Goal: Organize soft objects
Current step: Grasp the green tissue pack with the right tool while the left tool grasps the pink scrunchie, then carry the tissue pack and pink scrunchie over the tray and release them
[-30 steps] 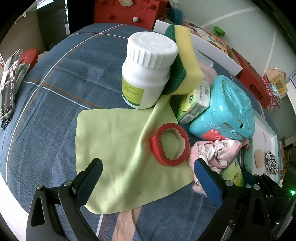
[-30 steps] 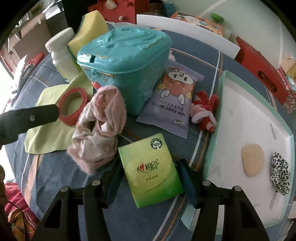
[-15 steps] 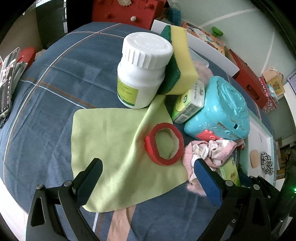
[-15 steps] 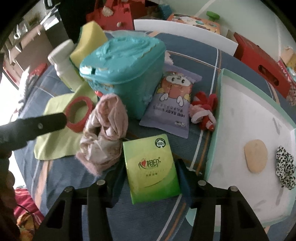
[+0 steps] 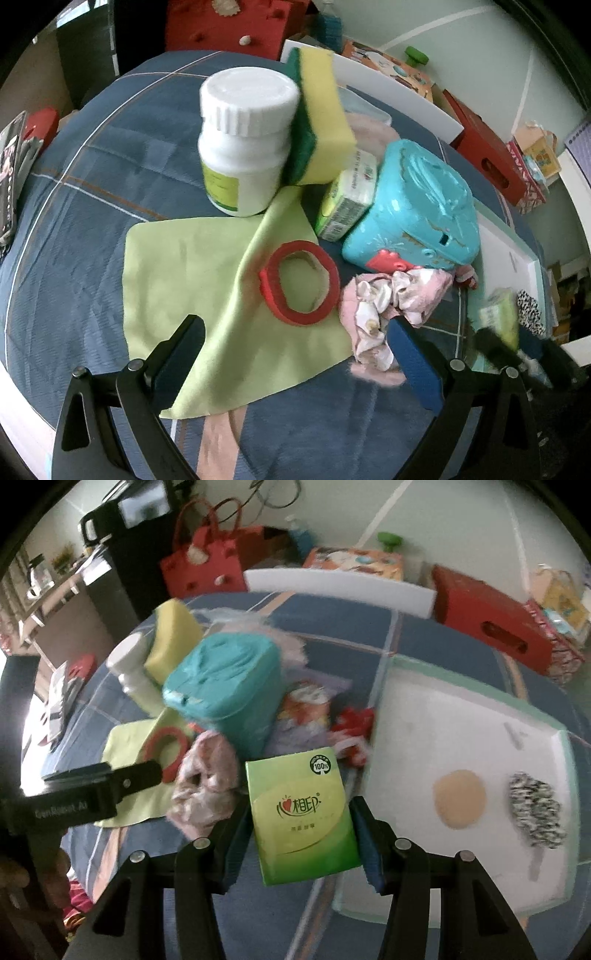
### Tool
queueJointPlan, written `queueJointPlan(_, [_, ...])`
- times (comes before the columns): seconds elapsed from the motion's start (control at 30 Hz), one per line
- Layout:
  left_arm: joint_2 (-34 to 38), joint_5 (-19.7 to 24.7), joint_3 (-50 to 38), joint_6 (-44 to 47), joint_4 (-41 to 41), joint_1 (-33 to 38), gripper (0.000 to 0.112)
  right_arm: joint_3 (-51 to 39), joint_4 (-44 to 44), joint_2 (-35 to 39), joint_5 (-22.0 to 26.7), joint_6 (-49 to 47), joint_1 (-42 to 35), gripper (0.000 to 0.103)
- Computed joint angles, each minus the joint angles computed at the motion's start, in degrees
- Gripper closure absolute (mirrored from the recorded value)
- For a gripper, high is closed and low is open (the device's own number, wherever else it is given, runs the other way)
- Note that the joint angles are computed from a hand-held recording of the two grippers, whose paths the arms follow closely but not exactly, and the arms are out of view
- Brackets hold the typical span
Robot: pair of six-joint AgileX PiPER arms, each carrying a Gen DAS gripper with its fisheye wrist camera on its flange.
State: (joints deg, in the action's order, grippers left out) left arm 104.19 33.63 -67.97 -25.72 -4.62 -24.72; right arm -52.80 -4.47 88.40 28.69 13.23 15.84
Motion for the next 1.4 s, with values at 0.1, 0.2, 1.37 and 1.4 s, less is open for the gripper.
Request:
queueJointPlan(0.1, [1.31, 1.29, -2.04, -2.98, 2.87, -2.26, 0.013, 0.42, -1.87, -0.85, 0.43, 2.34, -1.71, 0.048])
queueJointPlan(0.2, [2.56, 2.46, -4.51, -5.95, 5.64, -4.95, 0.013, 0.86, -4.81, -1.19, 1.37, 5.90, -3.19, 0.048])
queueJointPlan(1.37, [13.54, 7.06, -18.30, -10.92, 12.62, -15.00, 0.089, 2.21, -0.93, -1.99, 1.34, 2.45, -8.75, 0.048])
queueJointPlan(1.4, [12.19, 5.78, -16.41, -9.44, 11.18, -14.56, 0.090, 2.26, -1.01, -1.99, 1.30, 2.60, -8.73, 0.048])
